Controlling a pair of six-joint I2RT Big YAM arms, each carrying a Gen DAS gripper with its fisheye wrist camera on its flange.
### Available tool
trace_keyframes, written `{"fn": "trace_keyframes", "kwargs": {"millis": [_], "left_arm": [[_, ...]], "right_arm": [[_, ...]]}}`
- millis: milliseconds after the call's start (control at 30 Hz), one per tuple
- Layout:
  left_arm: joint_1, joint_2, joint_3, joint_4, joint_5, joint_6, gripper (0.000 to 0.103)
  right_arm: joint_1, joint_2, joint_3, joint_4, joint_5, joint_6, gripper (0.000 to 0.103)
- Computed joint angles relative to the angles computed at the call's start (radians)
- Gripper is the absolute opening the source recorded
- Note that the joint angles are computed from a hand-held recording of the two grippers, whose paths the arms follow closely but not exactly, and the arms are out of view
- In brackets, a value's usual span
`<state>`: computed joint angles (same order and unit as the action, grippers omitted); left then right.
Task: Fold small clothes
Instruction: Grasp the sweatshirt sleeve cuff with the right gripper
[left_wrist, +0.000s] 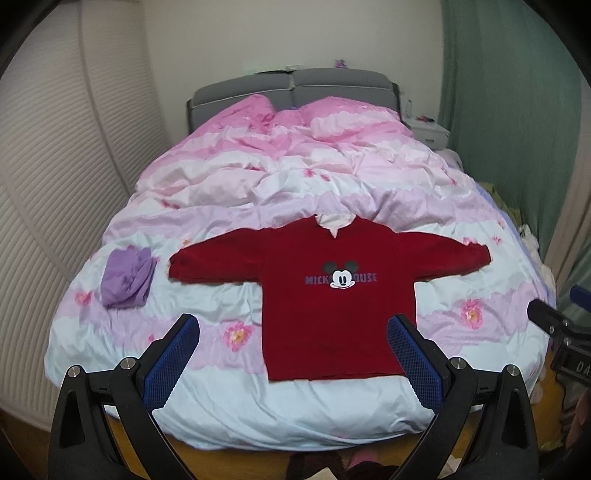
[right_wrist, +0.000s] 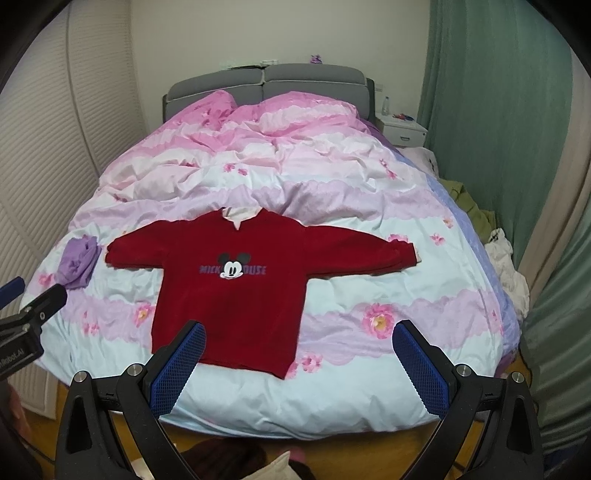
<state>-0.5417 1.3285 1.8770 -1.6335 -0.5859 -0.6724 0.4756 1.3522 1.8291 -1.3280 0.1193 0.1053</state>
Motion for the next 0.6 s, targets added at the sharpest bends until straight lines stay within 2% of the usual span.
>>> {"fn": "trace_keyframes", "kwargs": {"millis": [133,233,333,400,467,600], "left_arm": [[0.059,0.032,0.005,0.09,0.068,0.157,0.103],[0.1,0.066,0.023,0.145,0.138,0.244,0.103],[0.118,0.12,0.059,0.192,0.177,0.324,0.103],[0.117,0.167,0.096,0.214,0.186,0.351,0.103],[0.113,0.223,0.151,0.205,0.198,0.357,0.103],[0.098,0.372,0.308,0.172,0.225,0.34,0.103]], "right_arm": [[0.009,0.067,0.057,-0.017,0.06,0.07,0.102],[0.004,0.127,0.123,-0.046,0.109,0.118,0.102],[-0.009,0.173,0.168,-0.064,0.157,0.163,0.102],[-0.025,0.199,0.191,-0.074,0.171,0.193,0.102],[-0.046,0.223,0.206,-0.072,0.184,0.199,0.102],[-0.101,0.293,0.262,-0.068,0.186,0.162,0.102]]}}
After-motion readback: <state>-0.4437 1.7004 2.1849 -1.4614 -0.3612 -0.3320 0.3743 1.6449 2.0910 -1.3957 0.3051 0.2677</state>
